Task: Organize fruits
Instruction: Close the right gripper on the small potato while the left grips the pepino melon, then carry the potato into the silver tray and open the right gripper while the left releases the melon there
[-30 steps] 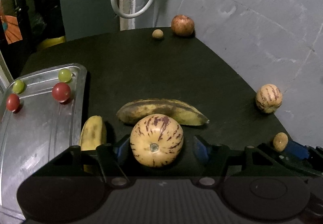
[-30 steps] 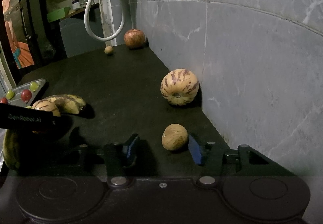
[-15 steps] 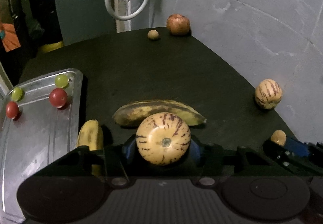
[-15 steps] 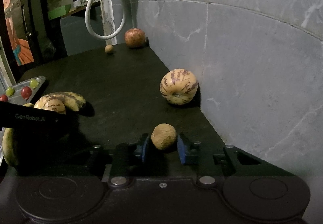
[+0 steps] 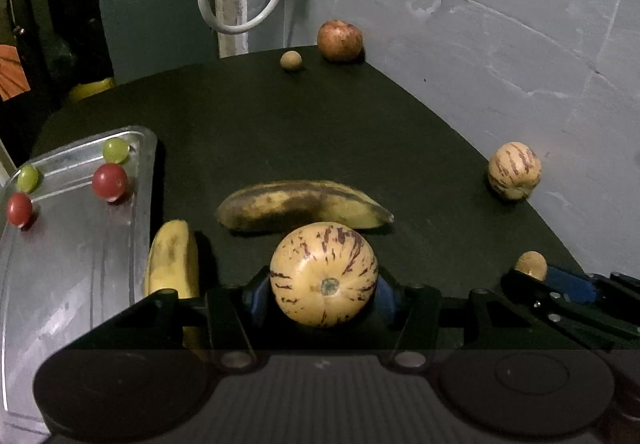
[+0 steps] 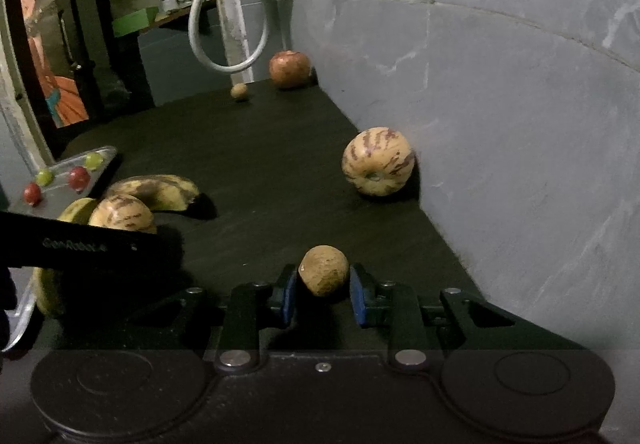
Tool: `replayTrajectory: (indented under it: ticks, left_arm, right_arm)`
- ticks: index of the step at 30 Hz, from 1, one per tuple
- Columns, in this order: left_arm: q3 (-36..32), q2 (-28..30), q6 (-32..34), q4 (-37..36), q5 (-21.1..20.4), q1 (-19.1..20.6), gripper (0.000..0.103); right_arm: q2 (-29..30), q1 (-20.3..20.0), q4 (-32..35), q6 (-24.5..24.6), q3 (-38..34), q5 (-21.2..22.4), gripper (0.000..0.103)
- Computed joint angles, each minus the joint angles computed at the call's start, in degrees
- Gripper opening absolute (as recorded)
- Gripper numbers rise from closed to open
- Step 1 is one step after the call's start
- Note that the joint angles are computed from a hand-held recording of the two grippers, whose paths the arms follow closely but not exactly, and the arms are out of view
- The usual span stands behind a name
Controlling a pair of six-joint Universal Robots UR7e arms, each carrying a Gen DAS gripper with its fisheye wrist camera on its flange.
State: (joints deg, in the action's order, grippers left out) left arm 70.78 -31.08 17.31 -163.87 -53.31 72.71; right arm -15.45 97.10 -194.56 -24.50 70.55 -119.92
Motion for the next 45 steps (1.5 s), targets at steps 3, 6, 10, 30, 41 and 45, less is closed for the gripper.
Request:
replayTrajectory:
  ticks: [3,6,10,30,41,45]
  left_arm:
    - [1.2,-1.0,-1.0,1.0,-1.2,0.1,0.056]
    - [2.4,-2.8,-3.3,3.3,-4.7,0.8,0.056]
    - [4.8,-4.7,-3.9,3.2,-7.6,1.4,0.056]
    - [14.8,-15.1,-11.0,-1.2,-16.2,3.1,0.056]
    - [12.9,-19.3,-9.9,-2.3,-11.6,6.3,0.056]
    - [10.0,-19.5,-10.1,-0.3,-11.3,8.6,0.056]
  right_arm:
    - [-0.8,0.1,0.2,0.5,1.4,0.5,0.03]
    - [-1.5,0.3,0.2,0.9,2.8,0.4,0.03]
    - [-2.3,0.6,-0.3,1.8,4.6,-0.1,0.03]
    - [-1.4,5.7,-0.2,3.0,6.3,0.5,0.03]
    - [6.3,9.8,7.8,2.0,-6.9,4.5,0.03]
    - [11.0,10.9,12.5,1.4,-15.0,4.8,0.03]
